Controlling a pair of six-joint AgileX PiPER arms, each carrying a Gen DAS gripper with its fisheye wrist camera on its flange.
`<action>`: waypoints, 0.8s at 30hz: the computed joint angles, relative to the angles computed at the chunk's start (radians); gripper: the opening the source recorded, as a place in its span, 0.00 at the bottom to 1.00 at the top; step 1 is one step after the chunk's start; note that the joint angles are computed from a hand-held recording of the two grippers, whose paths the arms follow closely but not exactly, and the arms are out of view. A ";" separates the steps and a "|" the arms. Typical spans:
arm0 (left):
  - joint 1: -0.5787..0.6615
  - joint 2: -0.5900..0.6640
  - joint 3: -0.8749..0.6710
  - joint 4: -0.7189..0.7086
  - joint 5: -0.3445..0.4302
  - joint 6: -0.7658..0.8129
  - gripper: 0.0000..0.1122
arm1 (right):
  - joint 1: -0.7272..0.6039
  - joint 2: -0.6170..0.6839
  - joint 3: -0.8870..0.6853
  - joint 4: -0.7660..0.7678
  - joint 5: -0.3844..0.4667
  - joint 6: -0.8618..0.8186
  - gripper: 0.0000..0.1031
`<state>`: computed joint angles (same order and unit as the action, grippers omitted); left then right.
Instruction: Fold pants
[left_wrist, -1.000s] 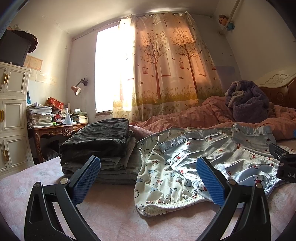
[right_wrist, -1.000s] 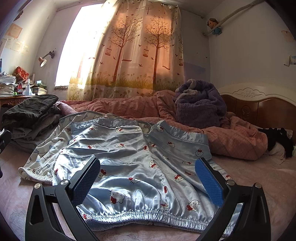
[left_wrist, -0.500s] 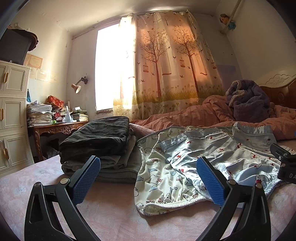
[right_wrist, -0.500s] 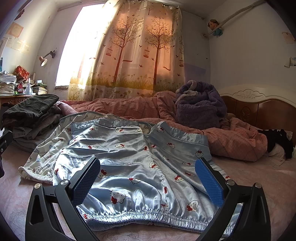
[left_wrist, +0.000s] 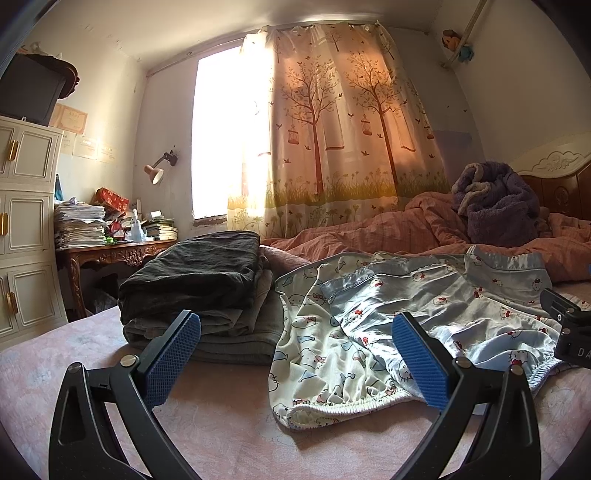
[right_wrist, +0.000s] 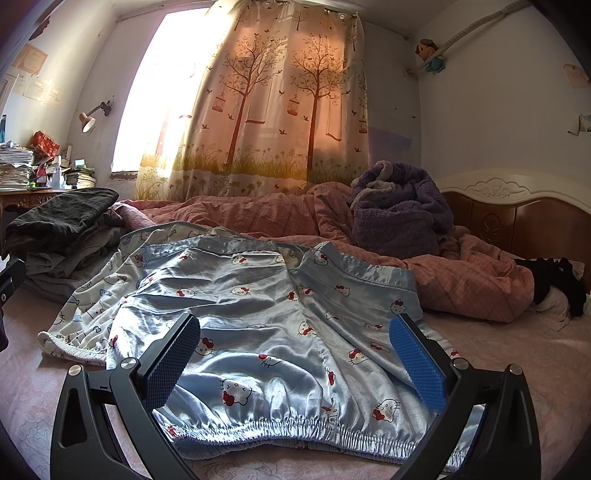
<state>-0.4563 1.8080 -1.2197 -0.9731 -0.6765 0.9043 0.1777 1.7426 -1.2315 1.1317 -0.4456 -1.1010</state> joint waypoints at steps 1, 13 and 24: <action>0.002 -0.001 0.000 -0.001 0.002 -0.002 0.92 | 0.001 0.000 0.000 0.000 -0.001 -0.001 0.99; 0.013 -0.034 0.055 0.072 -0.029 -0.124 0.92 | 0.004 0.001 0.002 -0.004 -0.008 0.000 0.99; 0.038 -0.040 0.056 0.094 0.010 -0.169 0.92 | 0.011 0.003 0.006 -0.012 -0.014 0.005 0.99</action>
<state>-0.4179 1.7681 -1.1639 -0.8792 -0.6661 0.7355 0.1885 1.7452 -1.2258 1.1199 -0.4599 -1.0961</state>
